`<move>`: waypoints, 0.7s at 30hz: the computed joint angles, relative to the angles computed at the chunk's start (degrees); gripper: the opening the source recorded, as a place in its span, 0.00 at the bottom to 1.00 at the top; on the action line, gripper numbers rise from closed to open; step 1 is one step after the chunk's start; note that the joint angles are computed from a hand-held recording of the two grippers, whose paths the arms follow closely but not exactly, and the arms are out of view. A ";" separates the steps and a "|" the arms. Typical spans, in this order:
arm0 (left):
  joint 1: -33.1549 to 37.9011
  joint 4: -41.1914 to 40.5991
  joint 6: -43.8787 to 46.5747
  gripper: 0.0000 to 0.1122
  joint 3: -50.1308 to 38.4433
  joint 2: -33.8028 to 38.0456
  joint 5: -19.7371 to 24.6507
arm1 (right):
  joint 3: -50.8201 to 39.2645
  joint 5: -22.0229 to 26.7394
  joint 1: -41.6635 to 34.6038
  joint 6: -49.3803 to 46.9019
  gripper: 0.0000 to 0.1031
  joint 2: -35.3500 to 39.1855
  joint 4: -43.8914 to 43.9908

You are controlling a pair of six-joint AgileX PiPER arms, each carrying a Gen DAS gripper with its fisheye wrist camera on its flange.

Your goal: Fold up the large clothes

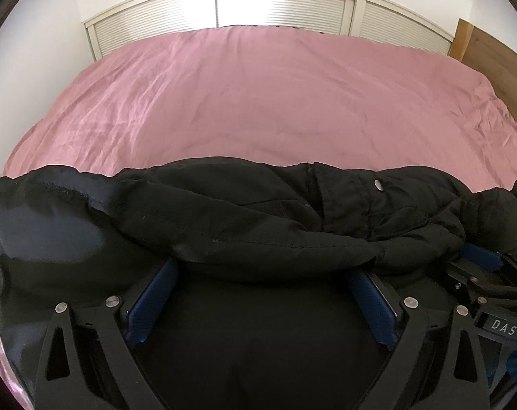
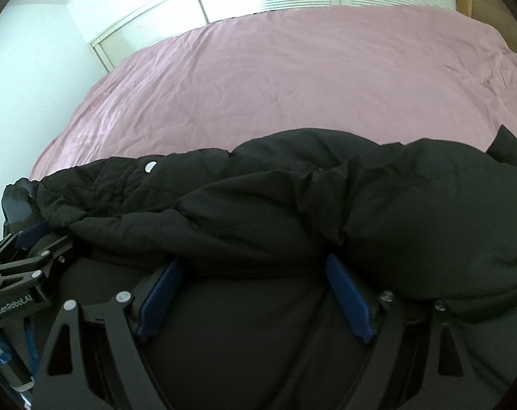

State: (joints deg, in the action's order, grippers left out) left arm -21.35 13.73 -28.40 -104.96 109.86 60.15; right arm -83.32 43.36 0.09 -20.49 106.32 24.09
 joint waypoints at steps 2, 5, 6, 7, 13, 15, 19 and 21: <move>-0.10 0.05 0.04 0.86 -0.15 -0.32 0.39 | -0.51 0.70 0.33 0.71 0.83 -0.60 -1.17; -0.15 0.47 -0.42 0.87 1.18 -1.92 -0.01 | 0.70 1.13 -0.03 -0.19 0.83 -3.05 -1.01; -0.23 0.58 -0.56 0.87 1.84 -2.60 -0.23 | 1.34 1.21 -0.30 -0.65 0.83 -4.31 -0.72; -0.38 0.93 -0.69 0.87 2.56 -3.56 -0.42 | 1.88 1.31 -0.58 -1.18 0.83 -5.37 -0.29; -0.29 2.12 -0.17 0.86 6.83 -9.21 -1.38 | 6.75 1.84 -4.85 -7.24 0.83 -14.31 3.60; -0.05 3.00 0.07 0.86 7.63 -10.73 -1.26 | 7.33 1.66 -6.22 -7.55 0.84 -15.82 3.01; 1.84 3.55 1.49 0.87 7.77 -11.64 -0.57 | 6.68 1.25 -8.68 -5.71 0.86 -14.97 0.58; 2.97 3.02 2.28 0.86 7.37 -10.84 -0.40 | 6.04 1.14 -9.89 -3.98 0.86 -13.11 -0.61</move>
